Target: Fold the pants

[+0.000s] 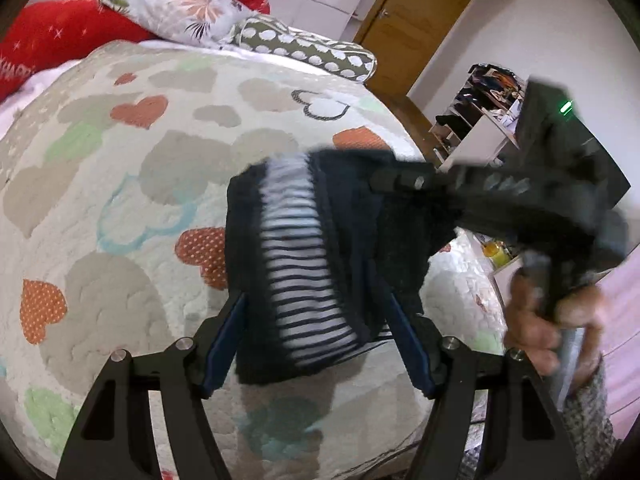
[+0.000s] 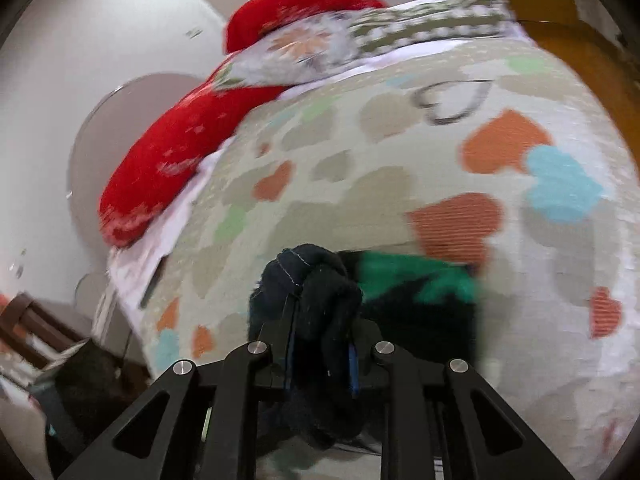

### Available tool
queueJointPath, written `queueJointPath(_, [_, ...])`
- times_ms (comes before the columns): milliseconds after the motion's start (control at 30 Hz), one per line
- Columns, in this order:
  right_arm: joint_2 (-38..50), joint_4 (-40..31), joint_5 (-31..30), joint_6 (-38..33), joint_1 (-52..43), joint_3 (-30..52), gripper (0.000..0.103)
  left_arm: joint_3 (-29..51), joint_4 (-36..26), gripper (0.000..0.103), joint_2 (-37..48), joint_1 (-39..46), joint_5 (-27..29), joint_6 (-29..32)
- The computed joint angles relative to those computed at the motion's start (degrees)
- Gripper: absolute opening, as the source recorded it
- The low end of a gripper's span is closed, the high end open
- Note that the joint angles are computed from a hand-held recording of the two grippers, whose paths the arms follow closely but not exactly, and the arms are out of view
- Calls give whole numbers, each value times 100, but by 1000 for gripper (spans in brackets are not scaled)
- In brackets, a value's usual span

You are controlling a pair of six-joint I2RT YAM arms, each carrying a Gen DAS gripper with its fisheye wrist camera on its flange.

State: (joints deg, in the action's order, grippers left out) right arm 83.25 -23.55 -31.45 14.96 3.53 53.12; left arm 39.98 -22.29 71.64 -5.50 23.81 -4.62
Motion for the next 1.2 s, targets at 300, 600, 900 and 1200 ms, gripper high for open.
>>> queueJointPath(300, [-567, 535, 858, 5, -542, -899, 48, 445, 17, 70, 535, -338, -614, -276])
queueJointPath(600, [-103, 2086, -2047, 1528, -1332, -1445, 48, 387, 651, 70, 1645, -672, -461, -550])
queueJointPath(900, [-480, 2586, -872, 1861, -1459, -2228, 45, 140, 327, 75, 899, -350, -218, -486])
queueJointPath(1200, [-3058, 1083, 1560, 1498, -65, -2974, 49, -738, -138, 76, -1567, -84, -1917, -607])
